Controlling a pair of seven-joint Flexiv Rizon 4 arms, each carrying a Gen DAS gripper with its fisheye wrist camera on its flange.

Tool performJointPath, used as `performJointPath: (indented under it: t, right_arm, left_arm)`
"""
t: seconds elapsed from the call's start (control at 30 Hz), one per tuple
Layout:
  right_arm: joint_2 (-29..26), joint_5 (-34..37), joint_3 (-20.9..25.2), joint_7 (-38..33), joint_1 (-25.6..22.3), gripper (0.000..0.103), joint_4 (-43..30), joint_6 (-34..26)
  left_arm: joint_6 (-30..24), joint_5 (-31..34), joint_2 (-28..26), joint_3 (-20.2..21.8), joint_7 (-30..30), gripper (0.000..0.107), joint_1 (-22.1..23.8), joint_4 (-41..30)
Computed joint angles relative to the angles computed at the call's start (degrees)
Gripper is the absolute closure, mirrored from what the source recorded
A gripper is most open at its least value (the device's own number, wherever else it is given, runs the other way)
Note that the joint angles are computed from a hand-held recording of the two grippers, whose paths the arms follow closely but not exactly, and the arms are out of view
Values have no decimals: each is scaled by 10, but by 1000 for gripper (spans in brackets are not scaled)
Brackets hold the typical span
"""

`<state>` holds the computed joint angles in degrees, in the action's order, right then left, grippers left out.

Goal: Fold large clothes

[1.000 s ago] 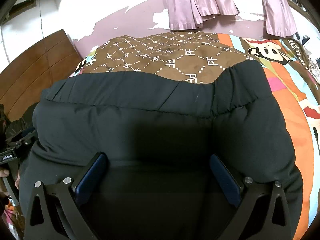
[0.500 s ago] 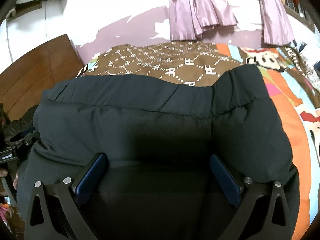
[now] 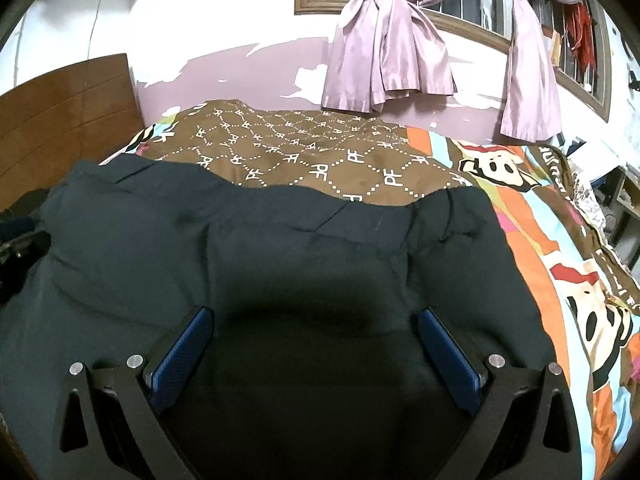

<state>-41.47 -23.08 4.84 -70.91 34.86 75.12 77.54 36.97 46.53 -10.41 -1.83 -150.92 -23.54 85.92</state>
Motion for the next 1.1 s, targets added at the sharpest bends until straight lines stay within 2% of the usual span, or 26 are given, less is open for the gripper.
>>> performJointPath:
  t: [0.13,0.27,0.3,0.43,0.5,0.6,0.67,0.73,0.8,0.9,1.03,1.1]
  right_arm:
    - [6,-1,3,-7,-3,0,8,8]
    - [12,8,30,-49,-24,0,14,19]
    - [17,7,25,-52,-24,0,21,25]
    - [33,-5,-25,-30,-14,0,49,67]
    - [36,-9,-37,-20,-18,0,53,66]
    - [38,-10,-46,-2,-29,0,56,61]
    - [37,7,-10,-14,-62,0,52,48]
    - [36,33,34,-38,-99,0,47,28]
    - [34,59,58,-52,-119,0,45,13]
    - [24,116,111,-83,-158,0,27,-21]
    - [4,194,180,-142,-200,0,-18,-92]
    - [-9,234,220,-184,-223,0,-50,-140]
  left_arm:
    - [-17,31,25,2,-41,5,-6,14]
    - [-6,29,60,-1,-72,5,14,48]
    - [-3,26,69,-3,-78,5,21,57]
    - [10,-14,95,-8,-87,5,55,93]
    - [32,-37,108,-8,-94,5,72,116]
    - [72,-93,118,-7,-70,5,97,146]
    - [103,-145,120,-3,-37,5,112,169]
    - [127,-160,124,-5,-32,5,121,186]
    - [152,-168,127,-7,-32,5,129,200]
    - [178,-208,123,-7,-2,5,138,213]
    - [229,-258,120,-2,33,5,145,240]
    - [261,-302,119,2,65,5,147,260]
